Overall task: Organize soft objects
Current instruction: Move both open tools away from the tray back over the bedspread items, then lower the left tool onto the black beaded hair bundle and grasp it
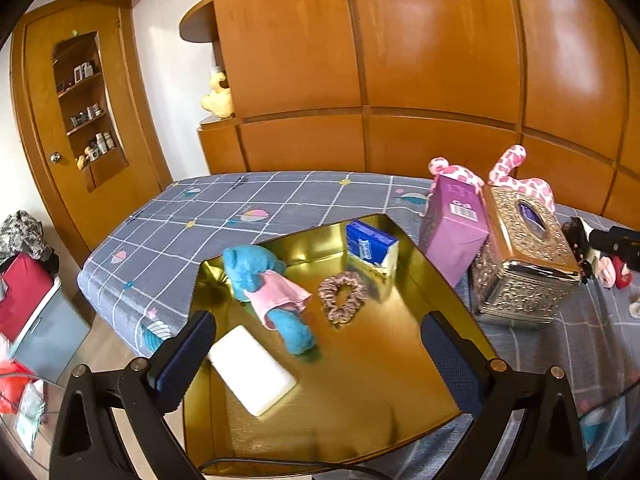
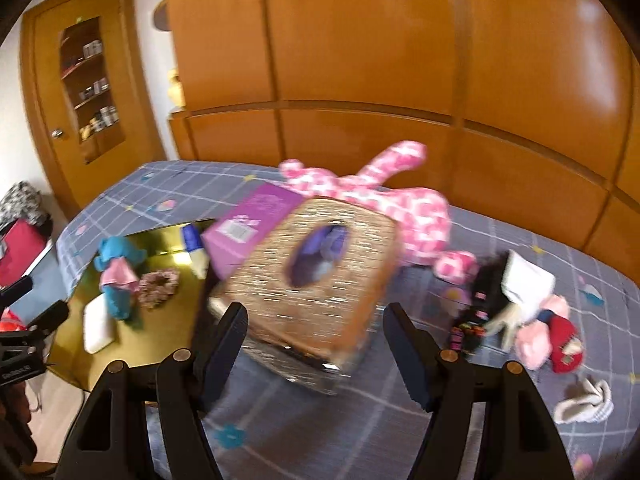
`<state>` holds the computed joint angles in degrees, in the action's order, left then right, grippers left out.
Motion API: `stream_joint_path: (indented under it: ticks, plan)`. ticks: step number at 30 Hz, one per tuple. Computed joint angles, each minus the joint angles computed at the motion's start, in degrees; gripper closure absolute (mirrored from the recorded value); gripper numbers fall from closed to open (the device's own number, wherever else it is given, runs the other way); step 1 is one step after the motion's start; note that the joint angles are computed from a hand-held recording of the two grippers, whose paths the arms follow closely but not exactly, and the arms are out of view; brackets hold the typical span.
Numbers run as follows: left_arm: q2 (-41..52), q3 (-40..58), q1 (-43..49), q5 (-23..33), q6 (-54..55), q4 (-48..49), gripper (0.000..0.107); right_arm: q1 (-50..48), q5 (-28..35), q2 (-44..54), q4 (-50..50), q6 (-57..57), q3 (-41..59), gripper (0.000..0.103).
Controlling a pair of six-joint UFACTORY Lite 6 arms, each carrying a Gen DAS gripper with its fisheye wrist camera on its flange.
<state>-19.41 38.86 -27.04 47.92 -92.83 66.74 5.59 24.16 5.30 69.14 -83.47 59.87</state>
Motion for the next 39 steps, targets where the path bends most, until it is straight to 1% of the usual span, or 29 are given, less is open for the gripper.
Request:
stream_joint_path:
  ticks: [9, 13, 18, 22, 26, 28, 29, 30, 32, 35, 39]
  plan:
    - [6.88, 5.63, -4.81, 0.36, -0.46, 0.65, 0.004, -13.06, 4.31, 4.74, -2.55, 1.19, 6.64, 0.032]
    - [10.61, 8.88, -6.45, -0.26, 0.26, 0.62, 0.004, -18.1, 5.7, 9.0, -4.55, 3.78, 12.1, 0.032]
    - [15.72, 13.65, -8.66, 0.1, 1.51, 1.03, 0.004, -23.46, 4.57, 15.0, -5.96, 5.66, 19.41, 0.032]
    - [20.14, 18.17, -10.36, 0.21, 2.94, 1.24, 0.004, -26.98, 1.76, 21.42, -7.38, 7.82, 26.03, 0.032]
    - [24.41, 22.82, -11.81, 0.58, 5.06, 1.21, 0.004, -30.14, 0.41, 28.06, -10.5, 13.62, 32.34, 0.032]
    - [26.53, 25.29, -12.44, 0.83, 6.17, 1.17, 0.004, -31.57, 1.68, 31.03, -13.57, 18.88, 35.43, 0.032]
    - [27.62, 26.6, -12.67, 0.82, 6.76, 1.01, 0.004, -32.5, 3.84, 33.09, -15.55, 22.64, 38.33, 0.032]
    - [28.39, 27.56, -12.9, 0.87, 7.09, 0.89, 0.004, -33.1, 5.12, 33.99, -15.61, 24.0, 39.81, 0.032]
    - [30.24, 29.85, -13.05, 0.71, 8.05, 0.62, 0.004, -33.95, 5.72, 34.58, -14.11, 23.73, 40.65, 0.032]
    - [33.35, 33.56, -13.48, 0.73, 9.74, -0.03, 0.004, -34.76, 8.06, 35.39, -14.41, 25.05, 41.81, 0.032]
    - [36.39, 37.21, -14.02, 0.84, 11.73, -0.66, 0.004, -35.17, 9.54, 36.18, -14.09, 26.04, 43.14, 0.032]
